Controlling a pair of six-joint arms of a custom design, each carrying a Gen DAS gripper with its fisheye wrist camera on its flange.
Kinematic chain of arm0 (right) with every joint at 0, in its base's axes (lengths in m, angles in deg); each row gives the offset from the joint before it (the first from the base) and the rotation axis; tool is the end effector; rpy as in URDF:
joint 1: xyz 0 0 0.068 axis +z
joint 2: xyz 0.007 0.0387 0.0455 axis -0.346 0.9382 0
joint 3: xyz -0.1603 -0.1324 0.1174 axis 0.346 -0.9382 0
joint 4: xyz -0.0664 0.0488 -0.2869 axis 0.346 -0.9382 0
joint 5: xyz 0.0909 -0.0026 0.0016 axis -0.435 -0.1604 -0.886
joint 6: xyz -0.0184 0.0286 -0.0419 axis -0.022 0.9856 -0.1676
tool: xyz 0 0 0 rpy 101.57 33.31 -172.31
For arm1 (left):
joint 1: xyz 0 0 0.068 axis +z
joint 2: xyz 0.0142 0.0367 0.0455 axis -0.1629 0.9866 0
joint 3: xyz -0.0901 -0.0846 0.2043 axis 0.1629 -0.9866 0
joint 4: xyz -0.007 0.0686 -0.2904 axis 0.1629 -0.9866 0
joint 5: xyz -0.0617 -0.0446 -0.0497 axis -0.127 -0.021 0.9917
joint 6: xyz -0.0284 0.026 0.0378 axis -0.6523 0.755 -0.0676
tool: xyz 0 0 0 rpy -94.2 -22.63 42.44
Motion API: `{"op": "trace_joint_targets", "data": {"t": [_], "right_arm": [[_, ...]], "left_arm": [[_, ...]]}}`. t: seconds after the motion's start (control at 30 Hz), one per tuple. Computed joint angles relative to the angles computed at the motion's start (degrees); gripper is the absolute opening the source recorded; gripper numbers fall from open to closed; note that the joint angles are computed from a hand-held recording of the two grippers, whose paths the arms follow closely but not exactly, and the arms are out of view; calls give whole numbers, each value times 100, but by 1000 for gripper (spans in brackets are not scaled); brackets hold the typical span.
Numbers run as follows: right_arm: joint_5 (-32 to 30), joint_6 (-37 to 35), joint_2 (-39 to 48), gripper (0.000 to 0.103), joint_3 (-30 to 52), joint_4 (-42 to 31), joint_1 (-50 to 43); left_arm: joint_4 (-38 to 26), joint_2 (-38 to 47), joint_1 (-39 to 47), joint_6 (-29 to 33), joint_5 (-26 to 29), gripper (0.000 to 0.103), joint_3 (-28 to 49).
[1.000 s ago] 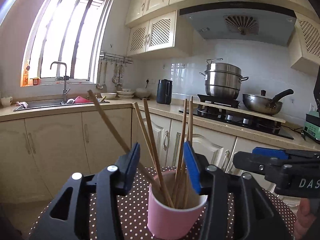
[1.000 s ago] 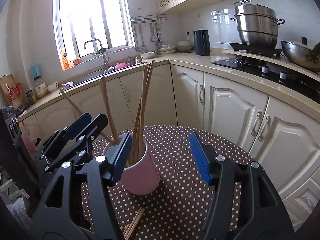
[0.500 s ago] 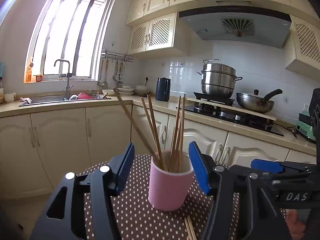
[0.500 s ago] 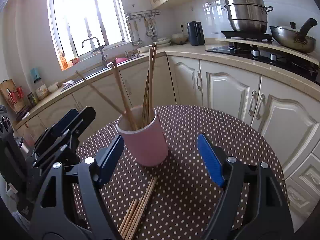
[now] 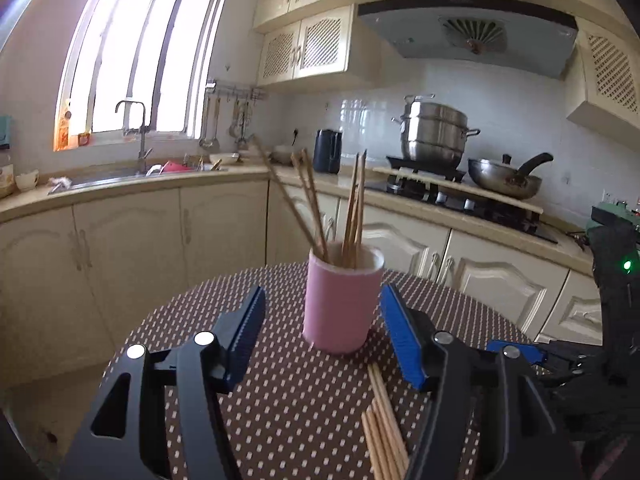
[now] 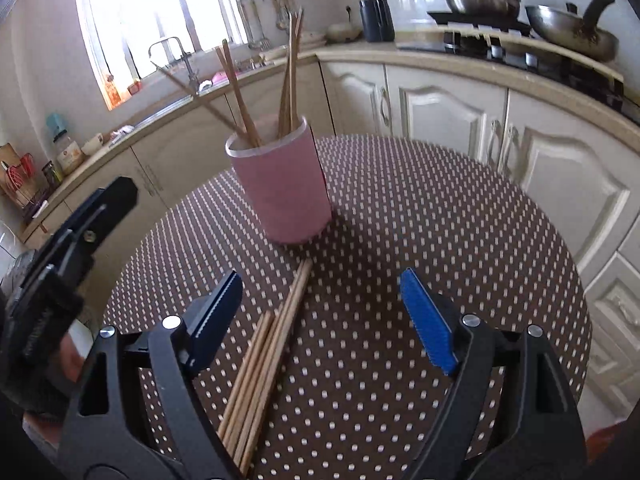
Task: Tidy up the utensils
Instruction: 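Move both tools back to the stick pile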
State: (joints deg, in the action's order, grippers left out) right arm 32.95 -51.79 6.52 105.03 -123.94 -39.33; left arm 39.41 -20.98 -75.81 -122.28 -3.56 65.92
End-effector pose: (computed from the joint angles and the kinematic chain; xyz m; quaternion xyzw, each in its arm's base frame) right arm 0.1870 -0.0426 0.1677 -0.1177 0.9000 0.1687 0.3843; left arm 0.1103 -0.1743 0.1904 -0.0662 0.8160 -0.0132 0.5740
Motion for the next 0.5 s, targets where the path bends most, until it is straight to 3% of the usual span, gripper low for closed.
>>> {"op": "trace_joint_targets", "data": {"t": [0.23, 0.5], "right_arm": [[522, -8, 51, 81, -342, 74, 204], [950, 125, -33, 81, -676, 219, 604]], "left_arm": [[-1441, 449, -531, -1563, 43, 61, 246], [-1914, 411, -660, -2281, 519, 62, 85]]}}
